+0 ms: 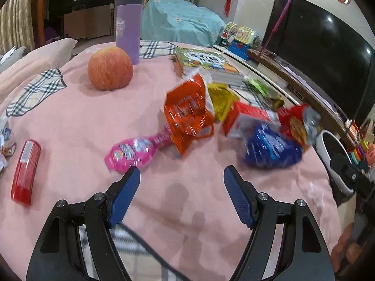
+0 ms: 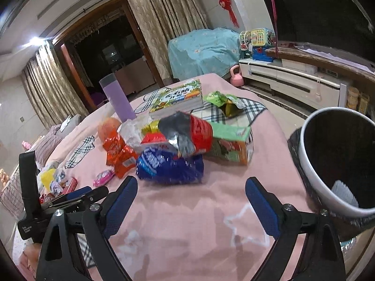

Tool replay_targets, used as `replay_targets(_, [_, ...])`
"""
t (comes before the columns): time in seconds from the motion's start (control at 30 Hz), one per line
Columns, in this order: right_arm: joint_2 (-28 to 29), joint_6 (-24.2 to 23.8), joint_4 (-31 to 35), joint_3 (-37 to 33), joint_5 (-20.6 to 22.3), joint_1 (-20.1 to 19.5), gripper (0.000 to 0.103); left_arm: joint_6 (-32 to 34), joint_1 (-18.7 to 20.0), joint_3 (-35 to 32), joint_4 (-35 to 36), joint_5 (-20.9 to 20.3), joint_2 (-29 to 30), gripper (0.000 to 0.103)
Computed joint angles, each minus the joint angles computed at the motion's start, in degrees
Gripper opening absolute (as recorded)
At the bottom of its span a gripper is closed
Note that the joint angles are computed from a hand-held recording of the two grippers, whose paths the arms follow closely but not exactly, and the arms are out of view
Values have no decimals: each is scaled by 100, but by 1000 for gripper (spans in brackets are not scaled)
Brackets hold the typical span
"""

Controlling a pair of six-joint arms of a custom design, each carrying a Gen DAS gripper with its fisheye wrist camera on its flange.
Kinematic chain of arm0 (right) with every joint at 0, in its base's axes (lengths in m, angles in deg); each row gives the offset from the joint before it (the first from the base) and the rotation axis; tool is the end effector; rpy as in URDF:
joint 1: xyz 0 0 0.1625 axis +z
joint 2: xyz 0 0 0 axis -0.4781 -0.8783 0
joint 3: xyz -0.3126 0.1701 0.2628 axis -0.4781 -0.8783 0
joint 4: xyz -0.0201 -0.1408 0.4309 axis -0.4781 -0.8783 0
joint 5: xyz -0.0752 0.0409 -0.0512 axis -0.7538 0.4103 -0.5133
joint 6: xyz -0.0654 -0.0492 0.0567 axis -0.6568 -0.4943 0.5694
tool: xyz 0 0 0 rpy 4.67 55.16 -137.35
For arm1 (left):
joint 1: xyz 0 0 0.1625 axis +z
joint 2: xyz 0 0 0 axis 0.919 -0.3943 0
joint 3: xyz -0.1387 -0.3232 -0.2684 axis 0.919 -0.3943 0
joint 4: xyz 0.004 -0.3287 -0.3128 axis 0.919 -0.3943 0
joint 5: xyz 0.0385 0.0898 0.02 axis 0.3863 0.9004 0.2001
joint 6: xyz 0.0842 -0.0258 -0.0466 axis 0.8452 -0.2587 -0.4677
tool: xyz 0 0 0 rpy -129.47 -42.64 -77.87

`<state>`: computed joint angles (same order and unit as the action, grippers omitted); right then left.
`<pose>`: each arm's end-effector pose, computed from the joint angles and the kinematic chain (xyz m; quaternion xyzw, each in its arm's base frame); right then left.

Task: Collect trash
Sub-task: 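Move both tools back toward the snack wrappers on the table, then grasp the orange wrapper with the left tool while the right tool grasps the red-black bag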

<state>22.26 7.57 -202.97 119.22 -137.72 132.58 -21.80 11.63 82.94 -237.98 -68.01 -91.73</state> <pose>0.3304 -0.8167 -0.0697 0.3307 -0.9047 0.2554 0.0831 0.0629 -0.7391 0.3047 -0.0793 0.8217 -0.4400 0.3536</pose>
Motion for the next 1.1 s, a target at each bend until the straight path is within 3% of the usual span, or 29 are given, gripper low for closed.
replay_targets(0.17, [279, 91, 305, -566, -22, 20, 73, 77, 78, -394, 139, -80, 123, 76])
replay_targets(0.33, [625, 138, 616, -1235, -28, 43, 68, 149, 160, -749, 220, -178, 289, 76])
replay_targets(0.4, [781, 125, 791, -1515, -97, 56, 61, 109, 192, -879, 326, -187, 351, 76])
replay_targets(0.47, [924, 129, 1001, -1775, -177, 63, 37, 101, 222, -957, 383, -277, 388, 75])
replay_targets(0.5, [964, 122, 1039, -1839, -215, 65, 31, 111, 227, -979, 394, -306, 401, 74])
replay_targets(0.53, [1009, 116, 1068, -1908, -275, 71, 17, 118, 226, -987, 398, -325, 407, 66])
replay_targets(0.63, [987, 42, 968, -1820, -297, 71, 5, 91, 248, -1028, 608, -466, 407, 35])
replay_targets(0.77, [838, 72, 784, -1545, -193, 41, 1, 371, 184, -961, 426, -432, 419, 28])
replay_targets(1.0, [462, 91, 399, -943, -72, 2, 1, 309, 79, -507, 112, -542, 181, 19])
replay_targets(1.03, [395, 84, 338, -841, -64, -4, 0, 299, 60, -412, 72, -587, 131, 1])
replay_targets(1.1, [281, 101, 249, -670, -33, -25, 0, 212, 14, -249, 82, -653, 38, 2])
